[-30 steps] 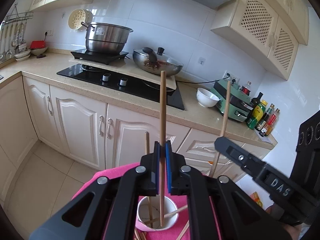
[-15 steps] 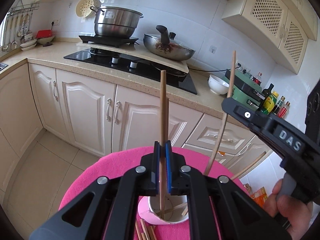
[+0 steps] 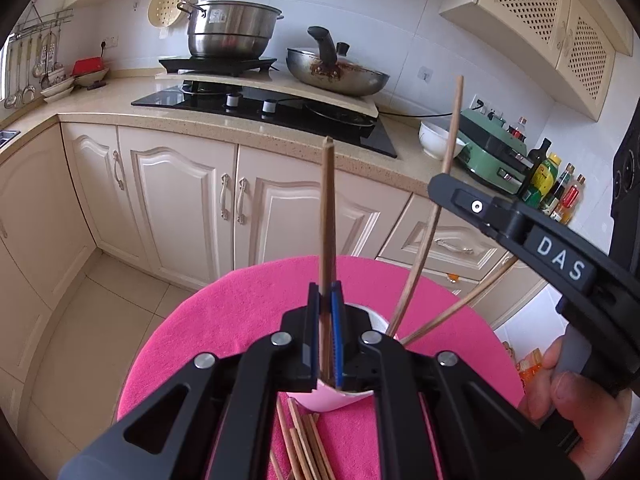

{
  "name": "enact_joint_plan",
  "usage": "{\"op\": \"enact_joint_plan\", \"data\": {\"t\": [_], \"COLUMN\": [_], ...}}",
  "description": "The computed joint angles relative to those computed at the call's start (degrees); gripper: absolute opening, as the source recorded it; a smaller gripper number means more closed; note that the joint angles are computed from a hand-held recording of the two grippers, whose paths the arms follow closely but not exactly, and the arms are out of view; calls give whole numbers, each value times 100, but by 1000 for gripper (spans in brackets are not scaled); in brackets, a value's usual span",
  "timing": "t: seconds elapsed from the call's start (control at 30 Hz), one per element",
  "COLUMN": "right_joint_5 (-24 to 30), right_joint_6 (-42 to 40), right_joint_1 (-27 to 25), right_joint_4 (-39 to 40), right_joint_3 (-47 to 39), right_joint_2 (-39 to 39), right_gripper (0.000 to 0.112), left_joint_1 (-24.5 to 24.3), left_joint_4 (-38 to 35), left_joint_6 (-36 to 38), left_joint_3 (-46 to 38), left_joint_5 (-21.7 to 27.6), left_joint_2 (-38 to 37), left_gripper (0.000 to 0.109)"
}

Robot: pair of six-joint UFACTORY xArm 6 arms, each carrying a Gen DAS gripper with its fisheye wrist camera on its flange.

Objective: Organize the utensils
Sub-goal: 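Raise the held chopsticks over the pink cup and release them inside, then open both grippers and move them back toward the chopstick pile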

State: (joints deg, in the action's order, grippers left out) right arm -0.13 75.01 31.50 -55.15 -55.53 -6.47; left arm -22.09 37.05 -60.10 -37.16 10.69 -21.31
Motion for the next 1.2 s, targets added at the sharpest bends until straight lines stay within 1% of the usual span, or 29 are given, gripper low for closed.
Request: {"op": "enact_joint_plan", "data": {"t": [0.07, 0.2, 0.23, 0.27, 0.3, 0.33, 0.7, 1.03, 1.2], "right_joint_5": [49, 164, 197, 228, 262, 284, 645, 921, 973], "right_joint_6": [-75, -137, -111, -95, -103, -117, -120, -348, -374], "right_joint_1": [27, 85, 101, 119, 141, 156, 415, 633, 676], "right_joint_4": [79, 184, 159, 138, 136, 146, 52, 244, 332], "right_joint_3": [124, 335, 375, 409, 453, 485, 786, 992, 1073], "right_joint_2": [-101, -308, -357, -397, -444, -476, -773, -794, -824], "right_gripper": [7, 7, 7, 7, 7, 7, 7, 7, 7], "left_joint_1": [-44, -99, -117, -141, -157, -162, -170, -168, -186], "left_joint_4": [-337, -496, -533, -594, -563, -452, -182, -361, -511], "left_joint_6": [283, 414, 443, 498, 463, 358, 94, 240, 380], "left_joint_3": [48, 81, 78, 98, 109, 138, 404, 722, 856], "left_joint_5": [49, 181, 214, 252, 282, 304, 812, 1209, 1426], "left_joint_2": [-43, -128, -139, -173, -199, -258, -878, -1411, -1667], "left_gripper": [6, 7, 10, 21, 26, 28, 29, 29, 29]}}
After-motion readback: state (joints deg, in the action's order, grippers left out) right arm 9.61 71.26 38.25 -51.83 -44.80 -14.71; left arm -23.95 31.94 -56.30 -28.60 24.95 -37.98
